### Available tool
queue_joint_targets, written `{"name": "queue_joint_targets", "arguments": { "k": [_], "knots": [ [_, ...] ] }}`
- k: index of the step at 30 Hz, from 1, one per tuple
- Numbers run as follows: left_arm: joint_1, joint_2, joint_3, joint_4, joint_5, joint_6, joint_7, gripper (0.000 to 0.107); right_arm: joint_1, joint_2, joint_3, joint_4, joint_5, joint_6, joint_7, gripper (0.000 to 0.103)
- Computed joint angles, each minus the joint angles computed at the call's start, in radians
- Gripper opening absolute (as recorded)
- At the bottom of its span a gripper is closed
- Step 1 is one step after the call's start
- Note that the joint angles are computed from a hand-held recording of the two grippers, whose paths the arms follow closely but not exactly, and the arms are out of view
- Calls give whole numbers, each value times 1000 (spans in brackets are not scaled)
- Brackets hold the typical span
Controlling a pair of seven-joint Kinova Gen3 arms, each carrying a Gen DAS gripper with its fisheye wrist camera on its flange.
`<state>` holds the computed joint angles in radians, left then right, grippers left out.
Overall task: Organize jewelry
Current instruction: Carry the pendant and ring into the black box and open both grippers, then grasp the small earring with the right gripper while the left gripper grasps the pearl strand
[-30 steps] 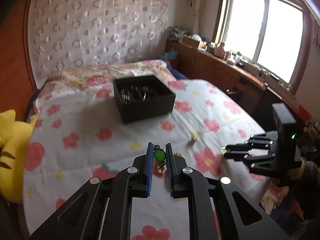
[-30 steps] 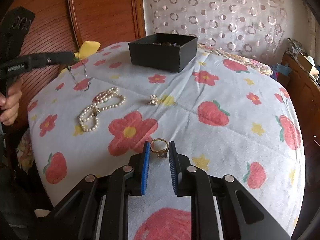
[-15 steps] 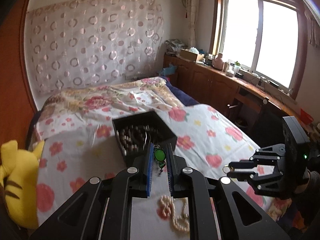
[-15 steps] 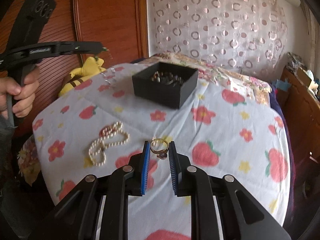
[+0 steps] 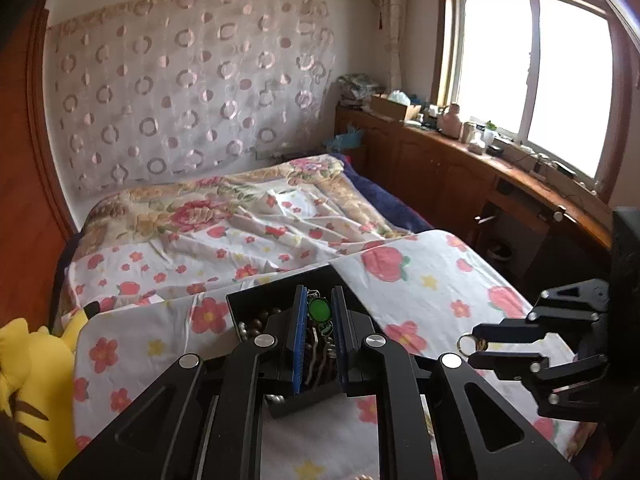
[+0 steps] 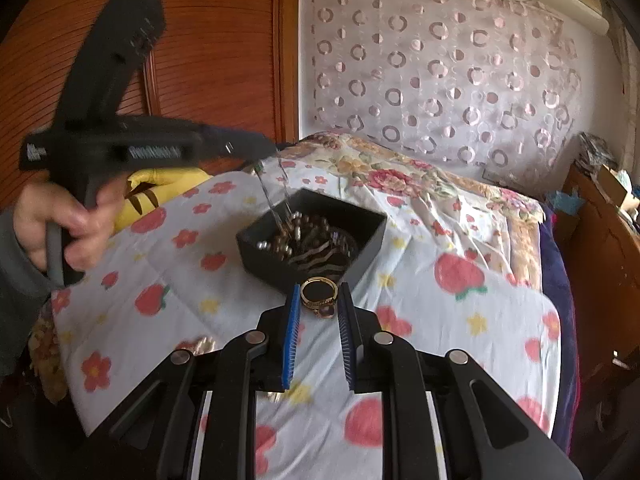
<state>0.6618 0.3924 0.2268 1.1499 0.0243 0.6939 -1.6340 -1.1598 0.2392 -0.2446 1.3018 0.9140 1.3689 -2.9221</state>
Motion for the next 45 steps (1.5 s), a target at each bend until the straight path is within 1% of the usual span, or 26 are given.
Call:
{"name": "queue_joint_targets", "arguments": {
  "k": [6, 10, 11, 13, 14, 15, 17, 19, 20, 21, 23, 24, 25, 28, 32, 33, 37, 39, 41, 43, 44, 45],
  "knots": [
    [4, 73, -17, -60, -11, 33, 7, 12, 83, 20, 31, -30, -40, -98, 99, 21],
    [-2, 105, -26, -86, -6, 59, 17, 12, 128, 33, 54, -30, -79, -169, 139, 21],
    [-8, 107, -25, -83, 0, 55, 16, 14, 141, 38, 59, -31, -94, -189, 152, 21],
    [-20, 107, -23, -75, 9, 51, 8, 23, 158, 47, 69, -31, -117, -221, 165, 21],
    [-24, 101, -25, -59, 10, 37, 7, 33, 164, 53, 74, -32, -126, -233, 171, 21],
    [-26, 99, -25, -54, 11, 33, 7, 36, 170, 61, 81, -36, -133, -242, 178, 21],
    [-40, 93, -21, -41, 21, 31, 1, 36, 177, 73, 93, -42, -147, -253, 189, 22],
    [-38, 79, -27, -22, 15, 22, 8, 39, 179, 83, 105, -50, -155, -256, 198, 23],
    [-36, 63, -33, 3, 8, 6, 11, 43, 178, 88, 110, -53, -158, -254, 199, 25],
    [-34, 53, -36, 19, 0, -5, 15, 49, 176, 89, 115, -54, -158, -255, 195, 27],
    [-33, 19, -39, 77, -16, -44, 18, 56, 177, 86, 120, -51, -164, -263, 193, 30],
    [-39, 6, -34, 99, -15, -55, 17, 59, 172, 85, 122, -50, -159, -263, 190, 36],
    [-45, -4, -28, 117, -13, -64, 14, 59, 170, 85, 124, -49, -155, -258, 192, 40],
    [-63, -40, -13, 182, 3, -91, 14, 61, 147, 73, 123, -45, -139, -240, 173, 40],
    [-84, -92, 7, 272, 25, -139, 3, 79, 95, 48, 91, -7, -107, -192, 134, 40],
    [-98, -108, 20, 302, 43, -155, -11, 81, 74, 42, 81, 10, -103, -174, 120, 40],
    [-124, -132, 42, 366, 86, -164, -45, 84, 64, 31, 37, 44, -165, -147, 93, 40],
    [-121, -140, 39, 397, 88, -169, -40, 85, 55, 29, 24, 65, -185, -144, 64, 40],
    [-129, -145, 44, 423, 103, -166, -47, 85, 48, 26, 16, 88, -193, -162, 23, 39],
    [-142, -147, 51, 440, 123, -155, -60, 85, 44, 30, 10, 102, -207, -177, -7, 30],
    [-160, -146, 64, 445, 151, -131, -82, 85, 45, 31, 10, 105, -214, -181, -17, 29],
    [-168, -144, 68, 447, 165, -113, -97, 85, 44, 33, 8, 110, -223, -188, -30, 26]
  ]
}}
